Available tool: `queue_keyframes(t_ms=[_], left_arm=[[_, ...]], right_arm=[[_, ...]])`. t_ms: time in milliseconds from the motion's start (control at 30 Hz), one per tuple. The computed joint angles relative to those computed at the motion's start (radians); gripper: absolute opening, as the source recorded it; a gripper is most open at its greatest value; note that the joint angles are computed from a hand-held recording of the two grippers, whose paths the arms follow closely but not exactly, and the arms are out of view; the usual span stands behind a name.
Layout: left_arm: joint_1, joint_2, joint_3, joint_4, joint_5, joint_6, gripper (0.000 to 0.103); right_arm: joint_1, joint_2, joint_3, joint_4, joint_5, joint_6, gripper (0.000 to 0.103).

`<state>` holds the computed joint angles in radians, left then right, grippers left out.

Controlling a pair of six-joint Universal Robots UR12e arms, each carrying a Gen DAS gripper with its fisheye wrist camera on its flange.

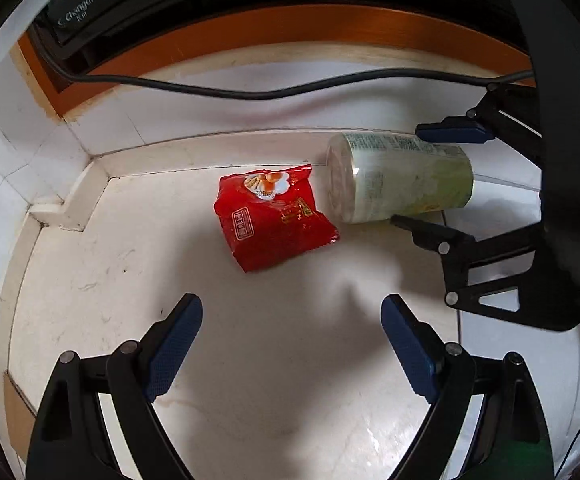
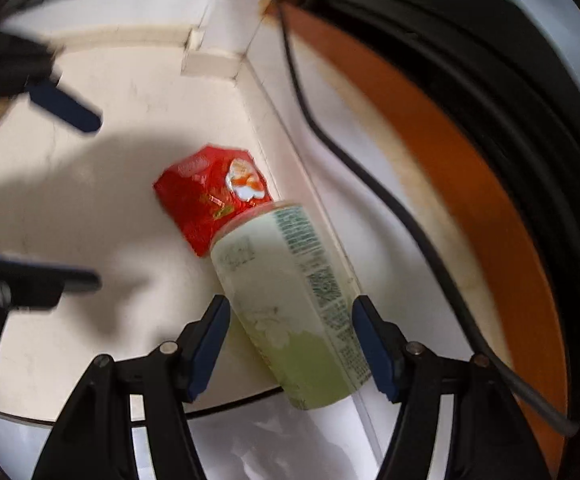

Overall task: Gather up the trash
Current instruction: 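Grasp the red snack bag with the left tool while the right tool grasps the green drink can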

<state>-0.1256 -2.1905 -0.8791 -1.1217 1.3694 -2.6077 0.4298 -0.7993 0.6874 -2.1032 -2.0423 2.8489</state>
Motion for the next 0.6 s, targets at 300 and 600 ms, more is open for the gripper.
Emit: queue_keyframes(t_ms=[300,600], left_arm=[[0.009,-0.028,0.036,0.015,0.014,-0.062,0.09],[0.016,-0.068,0.099,-0.024,-0.045,-0.111,0.09]], right_arm=[[0.007,-0.011,0.067,-0.092,-0.052,-0.064,0.064],[-0.014,-0.042,0.12,-0.147,0.01,0.088,0.057]])
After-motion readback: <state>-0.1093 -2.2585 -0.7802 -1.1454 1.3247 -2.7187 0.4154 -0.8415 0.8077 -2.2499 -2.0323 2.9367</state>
